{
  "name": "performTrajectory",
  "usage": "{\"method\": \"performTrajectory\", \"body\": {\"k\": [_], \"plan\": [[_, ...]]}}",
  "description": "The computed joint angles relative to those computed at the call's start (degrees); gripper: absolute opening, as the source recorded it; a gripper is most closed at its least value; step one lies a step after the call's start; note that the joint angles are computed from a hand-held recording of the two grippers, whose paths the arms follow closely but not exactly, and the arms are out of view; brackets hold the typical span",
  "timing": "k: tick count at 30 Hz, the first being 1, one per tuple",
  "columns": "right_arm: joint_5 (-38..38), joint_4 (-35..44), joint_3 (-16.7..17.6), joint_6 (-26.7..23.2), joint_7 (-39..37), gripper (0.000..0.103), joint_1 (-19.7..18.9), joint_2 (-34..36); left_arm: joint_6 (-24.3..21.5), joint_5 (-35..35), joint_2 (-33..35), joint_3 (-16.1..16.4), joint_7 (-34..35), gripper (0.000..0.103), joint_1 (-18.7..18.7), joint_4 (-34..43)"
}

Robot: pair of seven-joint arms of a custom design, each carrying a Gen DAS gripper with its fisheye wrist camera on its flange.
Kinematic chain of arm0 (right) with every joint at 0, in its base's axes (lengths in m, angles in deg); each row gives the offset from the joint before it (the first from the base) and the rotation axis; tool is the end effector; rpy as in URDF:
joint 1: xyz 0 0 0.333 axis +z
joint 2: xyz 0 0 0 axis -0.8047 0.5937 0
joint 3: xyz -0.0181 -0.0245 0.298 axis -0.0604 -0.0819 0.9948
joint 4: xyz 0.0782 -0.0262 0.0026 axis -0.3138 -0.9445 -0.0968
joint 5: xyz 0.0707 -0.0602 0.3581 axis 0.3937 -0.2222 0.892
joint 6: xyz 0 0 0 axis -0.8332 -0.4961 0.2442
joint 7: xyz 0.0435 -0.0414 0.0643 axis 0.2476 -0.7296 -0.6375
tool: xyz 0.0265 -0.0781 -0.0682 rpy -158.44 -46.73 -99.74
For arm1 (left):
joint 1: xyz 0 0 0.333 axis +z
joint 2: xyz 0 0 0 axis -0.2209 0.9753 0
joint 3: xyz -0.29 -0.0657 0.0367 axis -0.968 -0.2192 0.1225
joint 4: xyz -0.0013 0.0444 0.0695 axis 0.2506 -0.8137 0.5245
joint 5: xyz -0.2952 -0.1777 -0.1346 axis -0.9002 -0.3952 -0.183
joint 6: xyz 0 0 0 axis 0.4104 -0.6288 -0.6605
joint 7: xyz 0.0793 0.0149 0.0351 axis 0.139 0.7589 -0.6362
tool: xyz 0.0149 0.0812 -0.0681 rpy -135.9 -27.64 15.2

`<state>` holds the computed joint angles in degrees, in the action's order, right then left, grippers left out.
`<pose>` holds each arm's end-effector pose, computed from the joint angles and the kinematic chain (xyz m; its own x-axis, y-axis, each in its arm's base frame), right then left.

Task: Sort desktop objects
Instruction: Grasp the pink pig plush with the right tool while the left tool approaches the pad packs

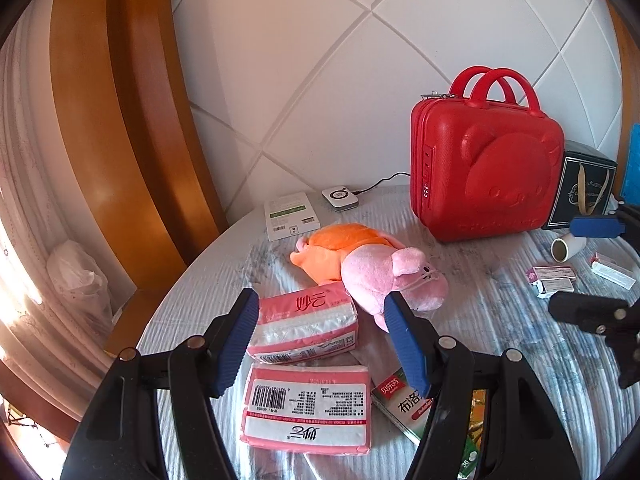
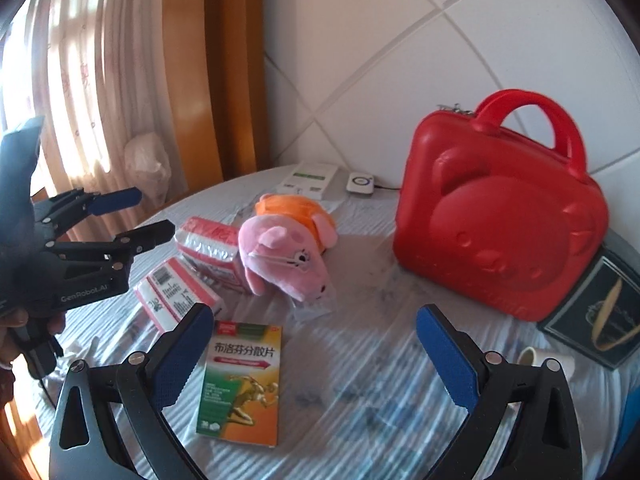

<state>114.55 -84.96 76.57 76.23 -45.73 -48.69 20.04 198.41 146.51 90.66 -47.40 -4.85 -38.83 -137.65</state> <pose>0.5985 0.0795 0.3723 0.7842 -0.6205 0.0107 -0.3981 -0.5162 -0.7583 0.4499 -0.3510 0.3982 0.3075 -0.9419 -0.1352 -0.5783 -0.0722 -0.8126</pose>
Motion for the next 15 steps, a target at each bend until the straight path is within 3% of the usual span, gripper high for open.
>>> {"method": "performTrajectory", "body": {"k": [7, 15], "plan": [[-8.10, 8.69, 1.38, -3.43, 6.86, 0.103, 1.04, 8.53, 1.15, 1.32, 1.33, 1.10, -0.64, 0.064, 0.65, -0.03], [-9.91, 18.06, 4.04, -6.18, 14.62, 0.103, 0.97, 15.54, 1.26, -1.84, -0.27, 0.44, -3.37, 0.064, 1.33, -5.18]]}}
